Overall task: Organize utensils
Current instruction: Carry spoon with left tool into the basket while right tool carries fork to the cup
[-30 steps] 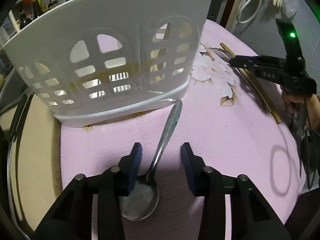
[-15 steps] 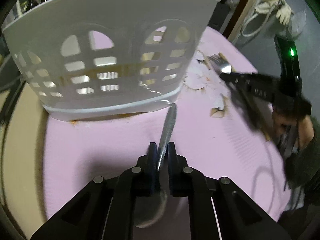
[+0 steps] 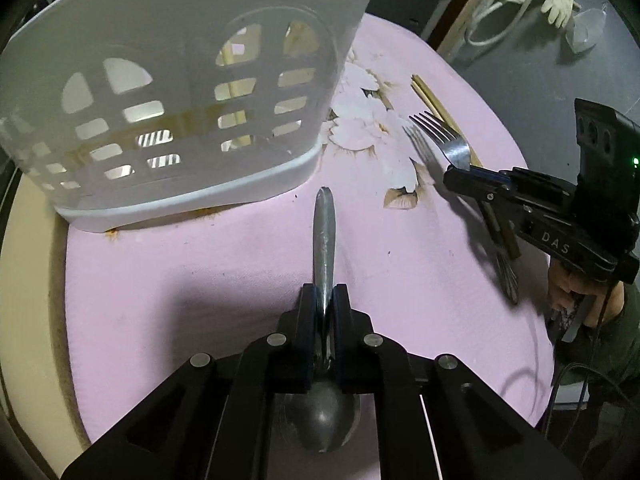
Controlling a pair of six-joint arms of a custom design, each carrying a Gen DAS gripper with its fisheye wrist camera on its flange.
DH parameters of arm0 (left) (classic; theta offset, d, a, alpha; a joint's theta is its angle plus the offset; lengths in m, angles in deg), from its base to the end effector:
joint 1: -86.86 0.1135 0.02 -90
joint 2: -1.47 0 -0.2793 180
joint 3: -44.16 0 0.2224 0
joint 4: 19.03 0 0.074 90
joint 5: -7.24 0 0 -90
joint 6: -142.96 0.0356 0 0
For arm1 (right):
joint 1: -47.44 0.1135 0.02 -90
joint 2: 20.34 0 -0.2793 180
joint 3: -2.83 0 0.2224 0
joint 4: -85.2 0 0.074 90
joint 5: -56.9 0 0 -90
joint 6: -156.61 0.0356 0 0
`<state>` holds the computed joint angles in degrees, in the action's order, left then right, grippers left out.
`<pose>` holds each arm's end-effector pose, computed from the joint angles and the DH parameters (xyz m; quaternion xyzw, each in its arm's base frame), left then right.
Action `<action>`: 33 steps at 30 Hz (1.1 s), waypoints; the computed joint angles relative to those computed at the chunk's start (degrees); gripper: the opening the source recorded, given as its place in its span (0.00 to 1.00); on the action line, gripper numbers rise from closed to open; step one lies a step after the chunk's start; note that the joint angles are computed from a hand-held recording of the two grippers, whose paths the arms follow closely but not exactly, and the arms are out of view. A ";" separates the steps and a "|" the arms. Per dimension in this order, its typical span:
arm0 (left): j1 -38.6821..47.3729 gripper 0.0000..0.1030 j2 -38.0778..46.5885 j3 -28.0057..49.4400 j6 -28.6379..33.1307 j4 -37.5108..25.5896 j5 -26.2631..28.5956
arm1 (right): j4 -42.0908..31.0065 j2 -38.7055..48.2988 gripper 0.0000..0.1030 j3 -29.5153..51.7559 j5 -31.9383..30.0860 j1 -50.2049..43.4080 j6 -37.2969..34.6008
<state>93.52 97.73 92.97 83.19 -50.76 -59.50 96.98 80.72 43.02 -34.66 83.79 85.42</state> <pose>0.2210 0.0117 0.1225 0.2178 0.9507 -0.1612 0.1511 0.2037 0.1511 0.1105 -0.1475 0.9252 0.1731 0.3038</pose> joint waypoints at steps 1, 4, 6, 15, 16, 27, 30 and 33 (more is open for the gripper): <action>-0.18 0.06 0.03 0.16 0.13 -0.13 -0.16 | 0.39 0.09 0.05 -0.27 -0.16 -0.03 0.12; -0.85 0.05 -0.66 -1.39 -1.79 3.05 0.53 | 2.71 0.02 0.05 -1.83 -0.42 -0.02 0.90; -0.91 0.04 -1.77 -5.45 -3.57 8.78 2.06 | 5.06 -1.11 0.05 -3.65 1.50 1.46 1.52; 8.11 0.04 -14.98 -23.01 -5.03 26.17 18.14 | 15.35 -8.41 0.04 -10.64 27.57 18.35 3.39; 6.72 0.04 -17.91 -25.36 -7.83 29.61 18.23 | 17.00 -8.39 0.04 -11.11 30.89 20.36 3.39; 2.23 0.04 -38.63 -29.87 -25.50 42.08 17.48 | 28.99 -7.34 0.01 -9.08 54.91 31.45 -7.03; 6.54 0.04 -41.04 -27.67 -25.77 40.35 21.05 | 30.35 -7.73 0.01 -7.76 55.00 31.54 -10.47; 14.36 0.04 -43.19 -23.79 -24.29 35.19 27.75 | 32.32 -8.00 0.01 -6.32 54.82 31.38 -14.39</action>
<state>107.88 54.53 69.18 58.90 -15.57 -31.75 129.30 72.72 36.70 20.16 115.17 71.03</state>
